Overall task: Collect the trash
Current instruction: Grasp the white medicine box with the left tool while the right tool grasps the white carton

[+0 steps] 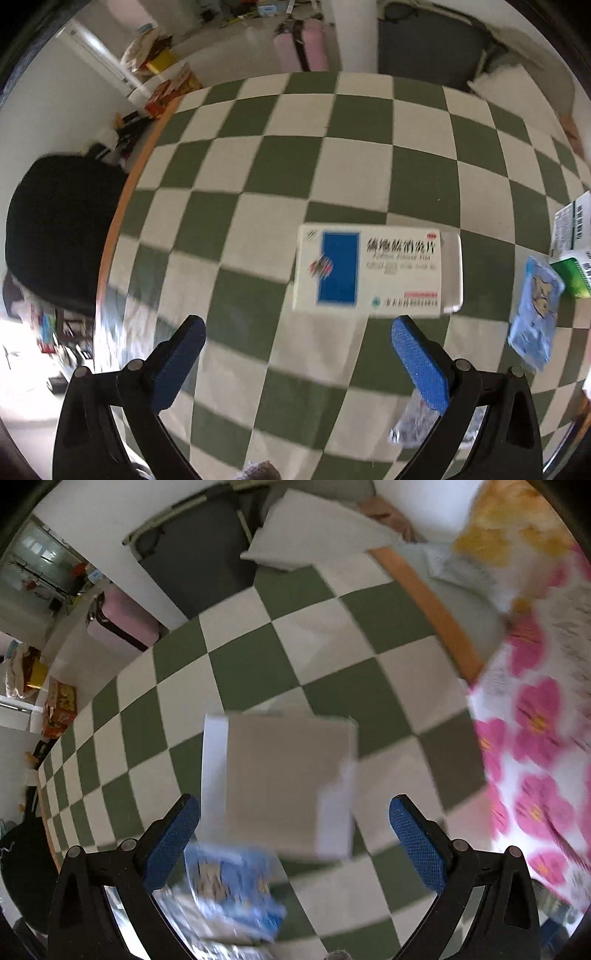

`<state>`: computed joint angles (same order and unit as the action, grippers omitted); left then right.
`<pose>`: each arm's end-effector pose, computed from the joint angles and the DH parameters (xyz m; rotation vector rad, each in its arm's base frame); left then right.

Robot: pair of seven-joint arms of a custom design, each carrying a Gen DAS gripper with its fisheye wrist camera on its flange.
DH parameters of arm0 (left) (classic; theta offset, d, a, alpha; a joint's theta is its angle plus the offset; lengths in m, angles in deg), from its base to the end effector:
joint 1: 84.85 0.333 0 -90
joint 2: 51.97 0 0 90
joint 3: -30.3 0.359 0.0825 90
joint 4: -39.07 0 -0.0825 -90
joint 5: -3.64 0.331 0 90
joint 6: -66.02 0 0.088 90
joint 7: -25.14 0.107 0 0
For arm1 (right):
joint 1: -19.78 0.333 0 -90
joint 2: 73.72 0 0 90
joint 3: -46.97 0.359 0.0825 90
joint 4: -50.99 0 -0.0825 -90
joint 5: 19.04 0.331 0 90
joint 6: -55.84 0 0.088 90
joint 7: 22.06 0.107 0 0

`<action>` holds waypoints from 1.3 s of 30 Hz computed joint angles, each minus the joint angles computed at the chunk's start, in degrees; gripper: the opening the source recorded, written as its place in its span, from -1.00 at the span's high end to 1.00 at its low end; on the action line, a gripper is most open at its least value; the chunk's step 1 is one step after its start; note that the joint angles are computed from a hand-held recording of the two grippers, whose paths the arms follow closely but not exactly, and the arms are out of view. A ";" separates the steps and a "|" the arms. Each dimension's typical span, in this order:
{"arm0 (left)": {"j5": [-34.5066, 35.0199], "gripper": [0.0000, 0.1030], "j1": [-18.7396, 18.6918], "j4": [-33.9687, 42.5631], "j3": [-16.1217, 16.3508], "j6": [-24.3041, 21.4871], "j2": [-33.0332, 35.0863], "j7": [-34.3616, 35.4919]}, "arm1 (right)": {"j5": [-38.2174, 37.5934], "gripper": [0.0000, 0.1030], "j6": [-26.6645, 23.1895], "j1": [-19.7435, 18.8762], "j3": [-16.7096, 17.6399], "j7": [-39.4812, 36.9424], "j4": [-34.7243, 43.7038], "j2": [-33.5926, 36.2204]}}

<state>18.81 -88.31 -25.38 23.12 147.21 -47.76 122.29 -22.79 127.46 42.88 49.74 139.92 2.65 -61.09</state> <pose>0.4923 -0.0562 0.8008 -1.7370 2.2121 0.0154 0.4690 0.2118 0.8094 -1.0641 2.7538 -0.0544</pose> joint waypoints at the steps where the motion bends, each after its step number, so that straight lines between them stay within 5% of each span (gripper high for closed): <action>1: 0.25 -1.00 -0.21 0.10 -0.22 0.43 0.54 1.06 | 1.85 -1.00 2.90 -1.13 -0.09 -0.66 -2.89 -0.72; 8: -0.67 -1.00 -1.18 -1.24 -1.52 5.63 1.10 23.33 | 4.77 -0.76 4.05 -2.43 0.40 -7.68 -5.28 -0.09; 13: 0.90 -1.00 -2.29 -9.68 -2.49 9.34 -3.00 49.12 | 9.20 -0.76 9.38 -3.40 1.24 -8.31 -18.13 -9.15; 18: 5.87 -1.00 -3.68 -18.34 -3.10 13.33 -5.99 61.16 | 12.16 -0.76 11.14 -3.67 2.64 -7.32 -25.20 -14.51; 20: 7.04 -1.00 -4.15 -19.42 -3.38 14.42 -5.62 61.80 | 12.25 -0.76 10.60 -3.67 3.03 -7.29 -26.13 -15.14; 25: 4.19 -0.98 -5.10 -12.42 -3.47 7.66 -1.49 62.03 | 12.65 -0.76 10.64 -3.86 3.40 -6.97 -28.37 -16.39; 28: 1.89 -0.55 -5.13 -5.45 -2.94 -0.61 1.98 62.65 | 12.36 -0.76 9.86 -3.84 3.56 -6.89 -27.52 -15.96; 32: -0.27 -0.50 -4.89 -3.89 -2.30 -2.27 2.45 58.14 | 12.02 -0.76 8.72 -3.70 3.63 -7.14 -25.63 -15.00; 35: -2.94 -0.50 -4.62 -0.21 -1.71 -6.56 4.04 49.62 | 11.91 -0.76 8.28 -3.40 3.78 -6.91 -25.14 -14.84; 39: -4.24 -0.50 -4.63 2.76 -0.48 -12.79 4.83 29.03 | 11.95 -0.76 7.08 -2.81 4.19 -6.73 -24.88 -15.12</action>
<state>14.56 -92.94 -22.62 22.64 134.42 -42.93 151.32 -10.85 134.54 40.07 53.92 133.20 -22.22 -76.21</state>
